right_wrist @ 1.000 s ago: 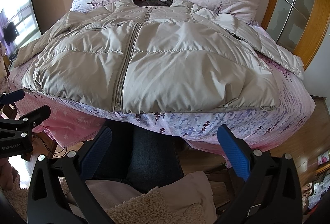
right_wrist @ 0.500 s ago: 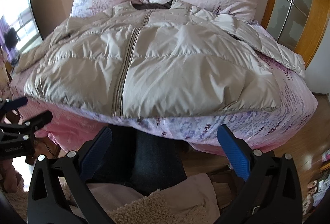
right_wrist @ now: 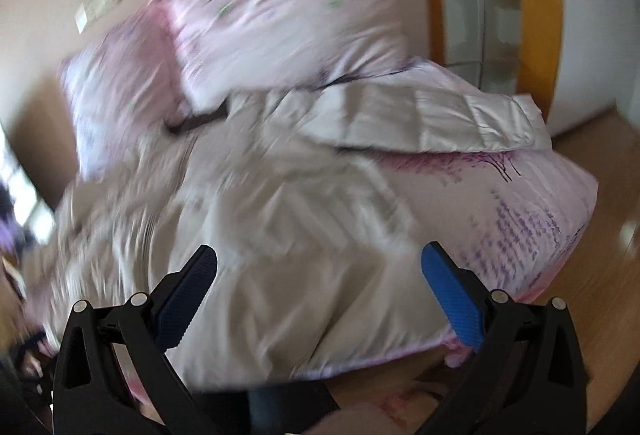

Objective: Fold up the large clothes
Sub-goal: 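Grasp a jacket sleeve with the right gripper and fold it across the body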

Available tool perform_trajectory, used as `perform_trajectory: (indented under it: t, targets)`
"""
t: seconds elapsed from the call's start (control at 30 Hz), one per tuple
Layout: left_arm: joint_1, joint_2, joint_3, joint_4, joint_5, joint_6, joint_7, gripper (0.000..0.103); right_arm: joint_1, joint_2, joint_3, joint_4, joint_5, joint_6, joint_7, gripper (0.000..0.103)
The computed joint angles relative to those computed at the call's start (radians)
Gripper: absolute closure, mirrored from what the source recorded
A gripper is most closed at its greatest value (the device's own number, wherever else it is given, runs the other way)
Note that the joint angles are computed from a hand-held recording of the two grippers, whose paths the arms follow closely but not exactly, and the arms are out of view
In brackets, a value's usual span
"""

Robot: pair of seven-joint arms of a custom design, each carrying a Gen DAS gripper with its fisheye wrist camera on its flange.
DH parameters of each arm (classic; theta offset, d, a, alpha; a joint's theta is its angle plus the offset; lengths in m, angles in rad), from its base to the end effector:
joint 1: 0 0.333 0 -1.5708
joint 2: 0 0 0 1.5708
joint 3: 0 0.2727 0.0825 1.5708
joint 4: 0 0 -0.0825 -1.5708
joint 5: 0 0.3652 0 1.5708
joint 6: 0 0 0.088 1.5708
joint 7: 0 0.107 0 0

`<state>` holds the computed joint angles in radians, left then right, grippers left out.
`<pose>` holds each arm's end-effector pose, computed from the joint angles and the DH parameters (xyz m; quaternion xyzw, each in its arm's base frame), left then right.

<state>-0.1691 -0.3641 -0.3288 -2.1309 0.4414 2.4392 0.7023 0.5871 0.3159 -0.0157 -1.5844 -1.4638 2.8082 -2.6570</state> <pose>0.4259 -0.2528 0.5878 -0.6848 0.6158 -0.2777 0.2734 0.5285 0.3982 0.4891 -0.5012 0.6461 -0.2464 0.5203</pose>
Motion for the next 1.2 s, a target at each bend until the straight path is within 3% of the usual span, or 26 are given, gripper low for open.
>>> perform_trajectory:
  t: [0.1,0.17,0.23,0.3,0.43,0.5,0.6,0.67,0.73,0.8,0.9,0.97,1.07,1.2]
  targets:
    - [0.045,0.0,0.004,0.01,0.058,0.015,-0.045,0.002,-0.067,0.028,-0.038,0.03,0.041,0.123,0.129,0.001]
    - [0.066,0.013,0.03,0.025,0.043,0.006,-0.056,0.002,-0.1,0.055,-0.075,0.058,0.042,0.196,0.249,0.001]
    - [0.08,0.025,0.077,0.03,-0.013,0.02,-0.056,0.002,-0.14,0.092,-0.093,0.085,0.129,0.25,0.269,0.002]
    - [0.113,0.027,0.104,0.025,-0.034,0.042,-0.08,0.002,-0.179,0.129,-0.105,0.104,0.222,0.31,0.27,0.013]
    - [0.183,0.036,0.119,0.018,-0.008,0.064,-0.133,0.002,-0.343,0.22,0.01,0.132,0.508,0.385,0.142,0.03]
    - [0.2,0.055,0.131,0.031,-0.016,0.052,-0.136,0.002,-0.392,0.252,0.054,0.146,0.589,0.382,0.098,0.038]
    - [0.205,0.07,0.18,0.006,-0.095,0.119,-0.095,0.002,-0.43,0.297,0.084,0.185,0.677,0.357,0.045,0.044]
    - [0.223,0.077,0.195,-0.019,-0.128,0.174,-0.101,0.002,-0.441,0.318,0.091,0.205,0.724,0.34,0.018,0.05]
    - [0.226,0.112,0.208,0.002,-0.181,0.17,-0.079,0.002,-0.442,0.334,0.082,0.219,0.763,0.332,0.003,0.056]
    - [0.222,0.128,0.226,0.006,-0.245,0.175,-0.041,0.002,-0.424,0.346,0.053,0.235,0.788,0.332,-0.002,0.068]
    - [0.223,0.129,0.247,-0.028,-0.34,0.246,-0.018,0.002,-0.391,0.343,0.018,0.246,0.85,0.27,-0.062,0.078]
    - [0.233,0.125,0.244,-0.048,-0.361,0.286,-0.021,0.002,-0.374,0.317,-0.011,0.217,0.825,0.259,-0.052,0.087]
    - [0.267,0.13,0.218,-0.048,-0.313,0.31,-0.058,0.002,-0.319,0.31,-0.06,0.264,0.827,0.161,-0.113,0.096]
    - [0.311,0.151,0.172,0.0,-0.138,0.256,-0.143,0.002,-0.233,0.303,-0.138,0.346,0.818,0.015,-0.201,0.098]
